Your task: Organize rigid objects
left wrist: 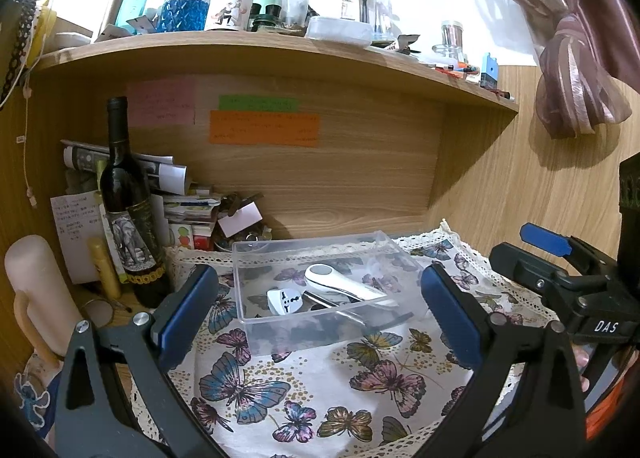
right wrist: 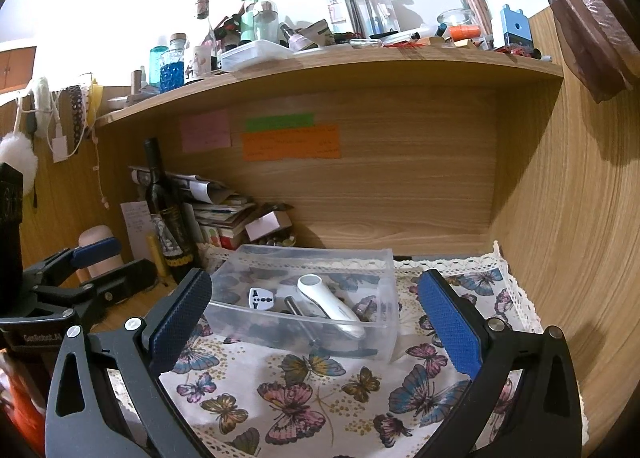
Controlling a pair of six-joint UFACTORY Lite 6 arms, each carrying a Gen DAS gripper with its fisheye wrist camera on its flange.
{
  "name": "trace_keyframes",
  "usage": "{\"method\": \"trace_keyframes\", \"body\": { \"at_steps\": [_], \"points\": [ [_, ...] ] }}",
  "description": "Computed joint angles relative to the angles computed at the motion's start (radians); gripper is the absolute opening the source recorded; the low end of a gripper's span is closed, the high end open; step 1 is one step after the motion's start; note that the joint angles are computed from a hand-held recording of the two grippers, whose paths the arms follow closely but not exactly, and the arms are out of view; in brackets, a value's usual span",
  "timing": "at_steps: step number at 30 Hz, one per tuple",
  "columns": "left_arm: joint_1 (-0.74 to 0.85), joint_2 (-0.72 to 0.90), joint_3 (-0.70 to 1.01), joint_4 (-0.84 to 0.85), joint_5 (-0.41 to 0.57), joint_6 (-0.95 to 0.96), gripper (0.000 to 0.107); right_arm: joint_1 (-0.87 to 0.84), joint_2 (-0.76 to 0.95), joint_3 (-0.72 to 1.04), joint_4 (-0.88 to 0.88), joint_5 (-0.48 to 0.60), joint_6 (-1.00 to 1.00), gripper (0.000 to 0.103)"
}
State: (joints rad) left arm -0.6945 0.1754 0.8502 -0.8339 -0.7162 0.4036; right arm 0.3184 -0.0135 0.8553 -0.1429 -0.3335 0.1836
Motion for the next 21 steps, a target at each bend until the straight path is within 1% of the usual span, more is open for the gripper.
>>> {"method": "trace_keyframes", "body": {
  "at_steps": [8,12,15,18,21],
  "points": [
    [-0.006,0.005,0.004,-0.018,-0.006,0.013,0.103,0.002,0.010,0.007,-0.006,0.001,0.006,0.103],
    [0.003,0.005,0.002,-0.003,0.001,-0.001,0.103,-0.002,0.012,0.007,-0.028,-0.002,0.027,0.103],
    [0.009,0.009,0.001,0.015,0.002,-0.006,0.103,0.002,0.016,0.008,-0.005,-0.002,0.005,0.103],
    [-0.001,0.013,-0.003,0.006,-0.019,0.012,0.103,-0.006,0.028,0.018,-0.081,0.000,0.077,0.103],
    [-0.002,0.007,-0.007,0.024,-0.011,0.005,0.103,-0.003,0.039,0.027,-0.086,0.005,0.086,0.103]
  ]
}}
